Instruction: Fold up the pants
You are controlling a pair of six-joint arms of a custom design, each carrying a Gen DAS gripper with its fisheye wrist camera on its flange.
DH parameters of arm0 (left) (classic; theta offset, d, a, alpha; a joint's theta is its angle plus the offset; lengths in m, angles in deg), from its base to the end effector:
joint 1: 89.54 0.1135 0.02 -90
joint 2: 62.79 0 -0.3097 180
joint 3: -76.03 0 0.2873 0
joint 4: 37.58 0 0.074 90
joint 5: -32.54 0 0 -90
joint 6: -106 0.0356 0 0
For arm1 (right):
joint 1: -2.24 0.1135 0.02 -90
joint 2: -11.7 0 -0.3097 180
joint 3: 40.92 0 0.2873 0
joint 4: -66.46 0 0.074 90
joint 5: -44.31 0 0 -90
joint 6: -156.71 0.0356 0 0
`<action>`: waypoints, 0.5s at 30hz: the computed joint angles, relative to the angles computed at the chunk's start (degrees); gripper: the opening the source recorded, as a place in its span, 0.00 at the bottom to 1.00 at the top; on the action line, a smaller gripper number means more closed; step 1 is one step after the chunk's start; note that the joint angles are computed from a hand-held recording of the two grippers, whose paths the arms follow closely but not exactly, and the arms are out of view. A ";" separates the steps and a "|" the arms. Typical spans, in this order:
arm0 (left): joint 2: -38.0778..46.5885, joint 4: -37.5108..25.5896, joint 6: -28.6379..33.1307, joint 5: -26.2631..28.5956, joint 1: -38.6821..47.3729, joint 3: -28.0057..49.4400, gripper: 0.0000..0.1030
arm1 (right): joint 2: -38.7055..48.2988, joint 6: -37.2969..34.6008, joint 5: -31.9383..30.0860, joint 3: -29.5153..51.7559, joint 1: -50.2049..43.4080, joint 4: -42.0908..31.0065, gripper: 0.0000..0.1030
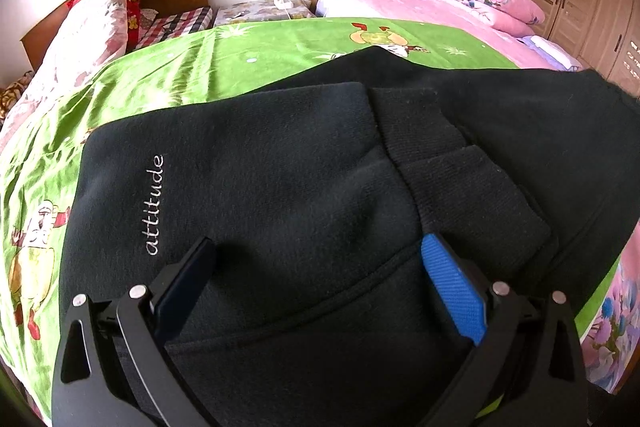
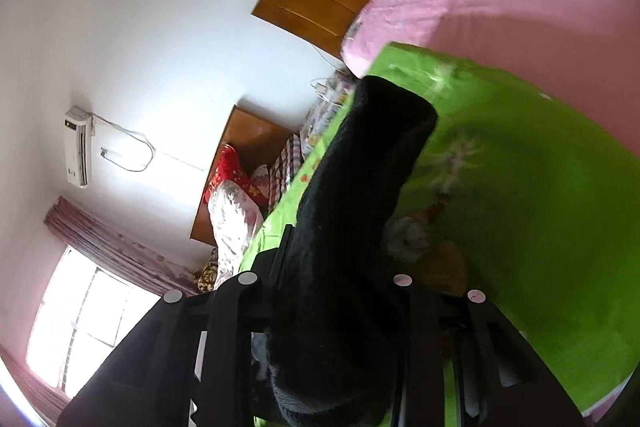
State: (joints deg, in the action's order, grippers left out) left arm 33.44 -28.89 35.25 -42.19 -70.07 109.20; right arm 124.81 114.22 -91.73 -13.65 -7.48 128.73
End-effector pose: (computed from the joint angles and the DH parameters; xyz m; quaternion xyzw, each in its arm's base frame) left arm 0.2359 0.0735 0.0772 0.0388 0.9437 -0.0188 0.3280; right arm 0.2536 -0.0174 0.0723 0.1807 0.7785 0.4728 0.3710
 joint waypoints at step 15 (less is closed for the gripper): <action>-11.39 -21.60 8.76 26.04 46.44 9.78 0.97 | 1.06 -27.53 50.79 44.47 66.53 -57.12 0.39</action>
State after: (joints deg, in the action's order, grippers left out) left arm 22.04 -50.49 44.00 -16.15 -23.62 118.98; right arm 125.87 86.69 -40.94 30.82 59.05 71.61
